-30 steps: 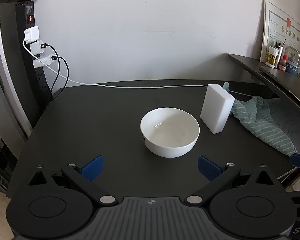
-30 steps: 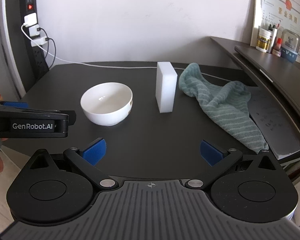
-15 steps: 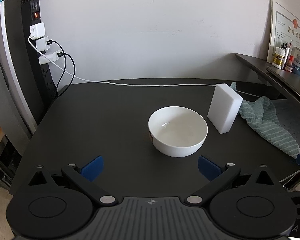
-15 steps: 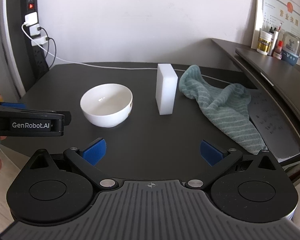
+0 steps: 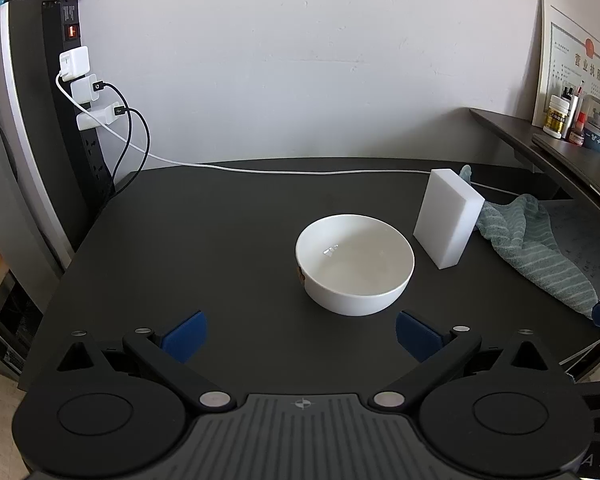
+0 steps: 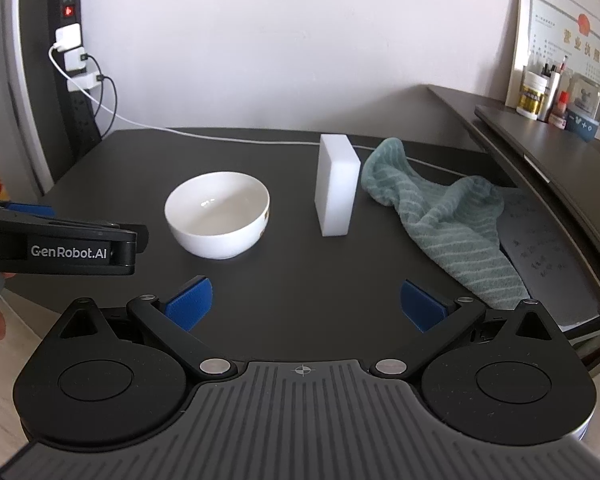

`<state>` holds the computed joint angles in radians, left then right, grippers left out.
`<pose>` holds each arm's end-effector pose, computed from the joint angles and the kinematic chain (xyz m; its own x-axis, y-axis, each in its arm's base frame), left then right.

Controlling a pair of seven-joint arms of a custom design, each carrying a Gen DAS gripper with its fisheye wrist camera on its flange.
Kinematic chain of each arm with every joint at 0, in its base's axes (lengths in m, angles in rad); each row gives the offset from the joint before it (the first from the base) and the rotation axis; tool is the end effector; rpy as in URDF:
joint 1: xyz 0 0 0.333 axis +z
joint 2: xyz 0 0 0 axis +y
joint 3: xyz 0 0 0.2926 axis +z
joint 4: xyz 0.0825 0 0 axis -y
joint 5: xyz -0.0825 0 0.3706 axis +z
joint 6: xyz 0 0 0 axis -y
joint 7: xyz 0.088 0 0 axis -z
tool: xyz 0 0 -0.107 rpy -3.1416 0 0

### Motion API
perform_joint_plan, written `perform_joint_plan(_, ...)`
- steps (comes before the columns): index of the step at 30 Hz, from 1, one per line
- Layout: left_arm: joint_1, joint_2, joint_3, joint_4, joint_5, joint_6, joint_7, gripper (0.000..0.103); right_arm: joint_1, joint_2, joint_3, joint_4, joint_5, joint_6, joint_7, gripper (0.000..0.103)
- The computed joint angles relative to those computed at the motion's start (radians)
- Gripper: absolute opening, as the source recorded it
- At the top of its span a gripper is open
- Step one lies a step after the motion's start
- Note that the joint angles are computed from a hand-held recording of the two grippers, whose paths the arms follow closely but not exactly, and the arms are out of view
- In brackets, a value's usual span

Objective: Clean bowl

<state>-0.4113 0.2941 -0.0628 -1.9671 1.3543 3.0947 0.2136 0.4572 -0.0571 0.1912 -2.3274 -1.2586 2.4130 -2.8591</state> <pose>0.4971 -0.3437 0.3615 -0.4208 -0.9071 -0.0089 -0.5816 0.2773 -0.7648 0.4074 0.3022 0.3634 -0.2795 -0.9590 0.0476 -0.6162 0.1411 -0.7748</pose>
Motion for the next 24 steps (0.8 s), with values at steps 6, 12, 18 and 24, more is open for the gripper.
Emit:
perform_joint_plan(6,-0.001,0.003,0.000,0.003,-0.002,0.000,0.004,0.102,-0.002,-0.002,-0.001,-0.002,-0.005,0.007,0.007,0.103)
perform_joint_plan(12,-0.003,0.005,-0.001,0.002,-0.015,-0.001,0.016,0.102,-0.004,-0.003,-0.002,-0.007,-0.008,0.015,0.014,0.103)
perform_joint_plan(18,-0.009,0.005,0.005,0.003,-0.015,-0.002,0.015,0.102,-0.005,-0.003,-0.001,-0.008,-0.010,0.015,0.017,0.103)
perform_joint_plan(24,-0.011,0.006,0.005,0.002,-0.024,-0.002,0.023,0.102,-0.005,-0.004,-0.002,-0.010,-0.011,0.019,0.019,0.103)
